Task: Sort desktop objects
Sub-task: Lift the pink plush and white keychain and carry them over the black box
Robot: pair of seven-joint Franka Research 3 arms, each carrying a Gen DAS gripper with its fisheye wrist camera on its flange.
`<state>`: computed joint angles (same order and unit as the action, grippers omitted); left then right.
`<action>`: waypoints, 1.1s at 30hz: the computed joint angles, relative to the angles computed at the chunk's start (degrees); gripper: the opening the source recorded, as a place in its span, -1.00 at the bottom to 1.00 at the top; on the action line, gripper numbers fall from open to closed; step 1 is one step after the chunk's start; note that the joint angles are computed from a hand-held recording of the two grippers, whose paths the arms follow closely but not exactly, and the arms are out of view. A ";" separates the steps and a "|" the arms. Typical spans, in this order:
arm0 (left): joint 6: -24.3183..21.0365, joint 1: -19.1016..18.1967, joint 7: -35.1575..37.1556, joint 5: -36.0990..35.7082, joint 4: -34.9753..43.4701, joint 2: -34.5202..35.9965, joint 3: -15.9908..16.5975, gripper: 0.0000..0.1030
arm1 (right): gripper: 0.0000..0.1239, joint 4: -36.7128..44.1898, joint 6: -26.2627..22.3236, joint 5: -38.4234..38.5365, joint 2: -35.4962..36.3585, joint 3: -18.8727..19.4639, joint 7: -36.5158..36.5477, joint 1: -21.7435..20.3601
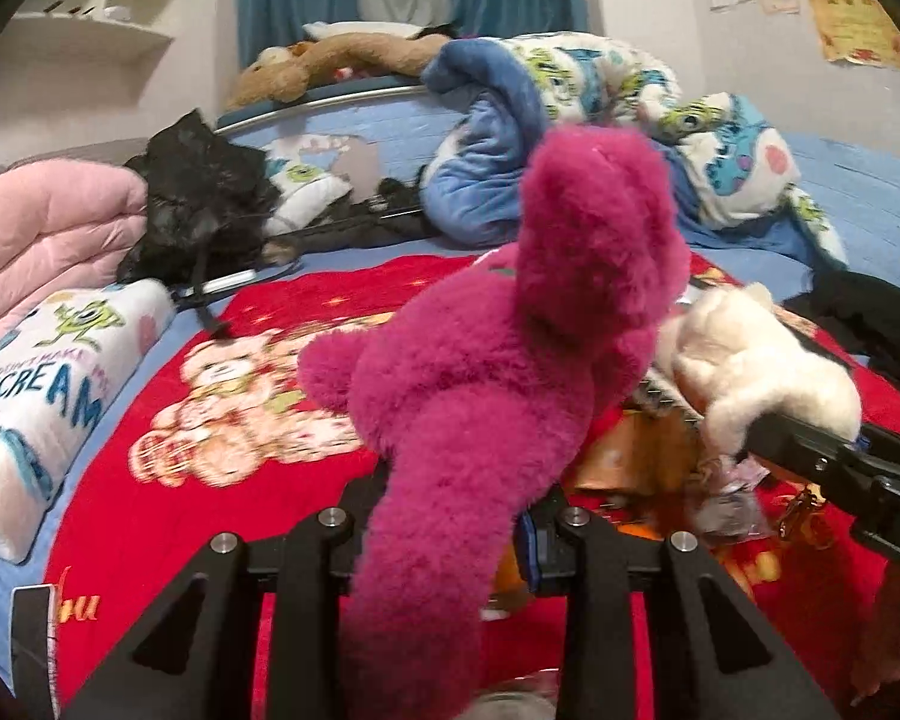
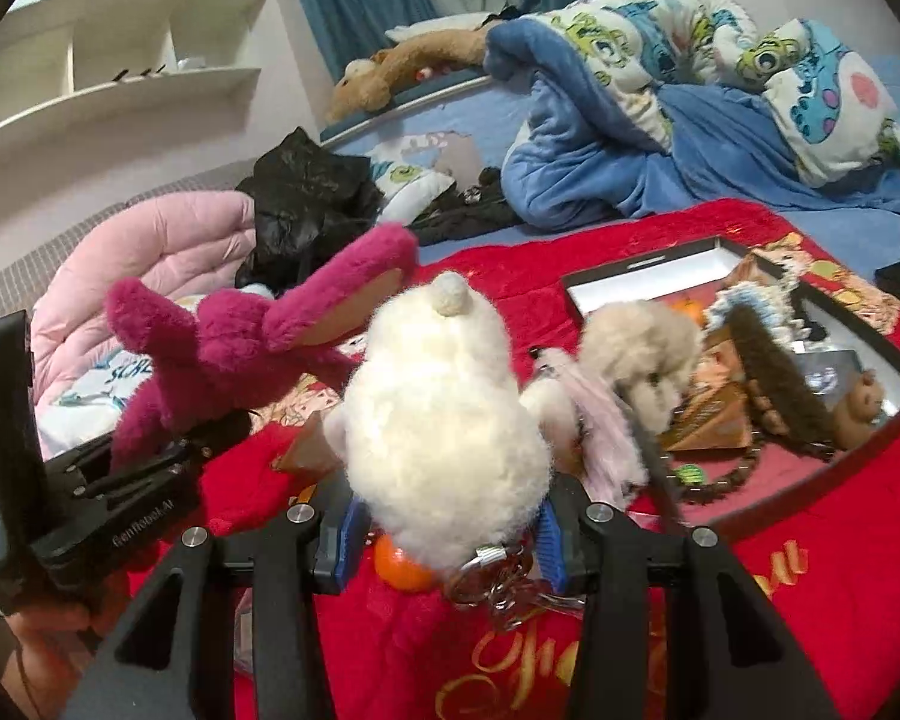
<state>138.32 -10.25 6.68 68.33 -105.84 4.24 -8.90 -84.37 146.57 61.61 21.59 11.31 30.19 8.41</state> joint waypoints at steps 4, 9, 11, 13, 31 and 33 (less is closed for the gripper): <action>-0.66 -2.07 1.08 0.95 4.75 3.28 -0.71 -0.36 | -0.29 -1.38 -0.80 3.39 -1.62 -0.33 -1.32 -2.07; 0.50 -4.74 -0.41 2.11 8.90 5.63 -0.33 -0.36 | -0.29 -2.91 -0.76 6.41 -3.42 -1.65 -2.76 -3.47; 1.00 -5.68 -1.04 2.55 10.40 6.49 -0.11 -0.36 | -0.29 -3.56 -0.65 7.12 -4.05 -2.33 -3.16 -3.93; 1.41 -6.65 -0.98 2.56 12.30 7.77 0.16 -0.36 | -0.29 -4.13 -0.46 7.34 -4.53 -3.13 -3.14 -4.41; 5.16 -17.67 10.29 -7.21 40.65 28.45 5.46 -0.36 | -0.29 -7.23 0.84 5.90 -6.09 -7.11 -2.00 -9.44; 5.29 -19.08 12.12 -8.38 43.92 30.57 6.35 -0.36 | -0.29 -7.10 0.59 5.92 -6.01 -7.35 -1.51 -9.97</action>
<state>143.60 -29.34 18.81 59.95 -61.92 34.82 -2.55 -91.46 147.16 67.53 15.58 3.97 28.68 -1.56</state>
